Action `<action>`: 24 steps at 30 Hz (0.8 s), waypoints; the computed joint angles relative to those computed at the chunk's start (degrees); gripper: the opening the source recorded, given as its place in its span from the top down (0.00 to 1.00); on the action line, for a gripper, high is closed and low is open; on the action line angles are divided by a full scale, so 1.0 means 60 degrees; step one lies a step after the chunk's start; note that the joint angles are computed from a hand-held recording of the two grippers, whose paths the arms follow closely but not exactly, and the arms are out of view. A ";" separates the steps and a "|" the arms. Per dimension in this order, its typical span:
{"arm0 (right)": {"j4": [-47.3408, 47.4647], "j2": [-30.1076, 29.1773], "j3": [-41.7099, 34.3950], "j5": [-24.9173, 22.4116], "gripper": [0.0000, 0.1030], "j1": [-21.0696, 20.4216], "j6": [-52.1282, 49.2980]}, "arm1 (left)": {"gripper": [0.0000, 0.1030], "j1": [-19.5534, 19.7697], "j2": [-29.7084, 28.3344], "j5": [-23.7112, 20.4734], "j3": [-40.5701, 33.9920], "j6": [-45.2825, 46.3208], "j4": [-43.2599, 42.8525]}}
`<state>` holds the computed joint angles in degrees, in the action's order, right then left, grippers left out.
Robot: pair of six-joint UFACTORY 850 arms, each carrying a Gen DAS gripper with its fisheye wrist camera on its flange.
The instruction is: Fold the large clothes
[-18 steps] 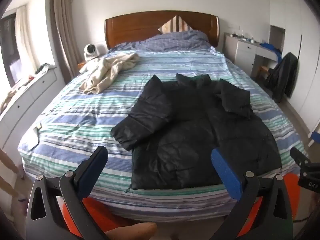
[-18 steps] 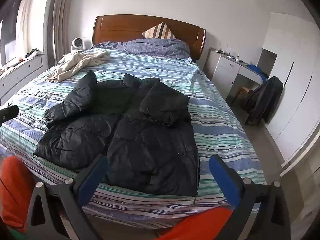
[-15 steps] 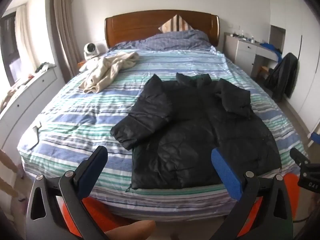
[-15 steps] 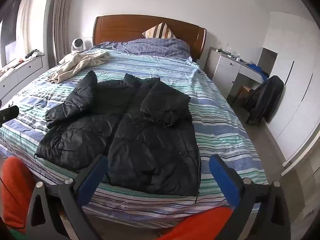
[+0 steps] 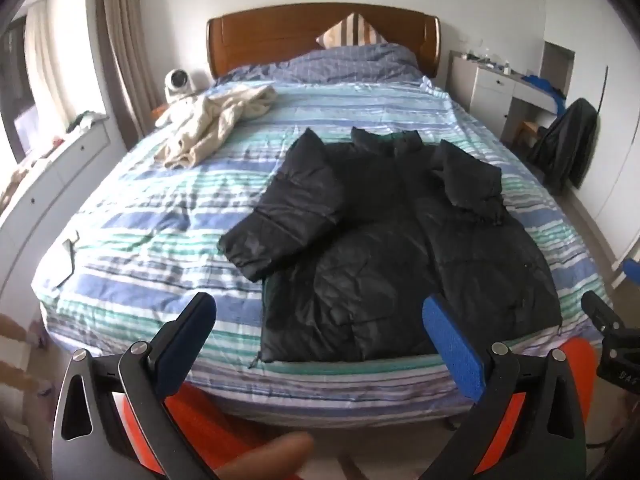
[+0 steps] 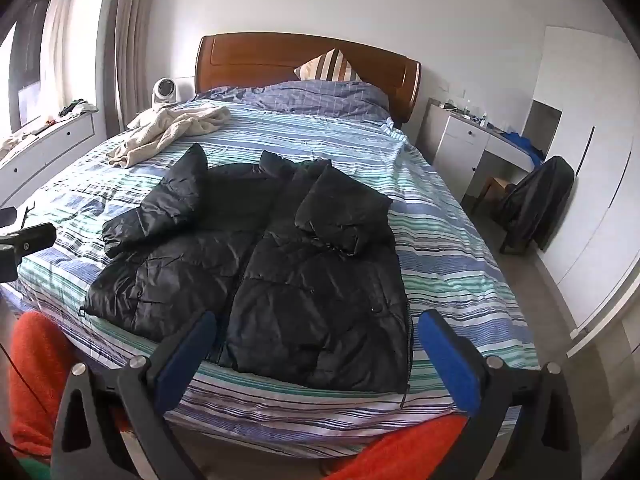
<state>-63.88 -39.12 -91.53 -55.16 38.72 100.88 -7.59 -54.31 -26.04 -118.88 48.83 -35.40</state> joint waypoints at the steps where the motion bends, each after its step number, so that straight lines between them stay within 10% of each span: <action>1: 0.0012 -0.0009 -0.0016 -0.0019 0.00 -0.0001 -0.0007 | 0.00 0.0005 0.0032 0.0081 0.0108 0.0125 -0.0094; 24: 0.0952 -0.0227 -0.0312 -0.0847 0.00 -0.0146 -0.0291 | 0.00 0.0137 -0.0048 0.0272 0.0132 0.1080 -0.1304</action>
<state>-58.17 -40.48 -93.40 -60.25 37.85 99.13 -6.77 -54.60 -24.40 -118.09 55.30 -43.23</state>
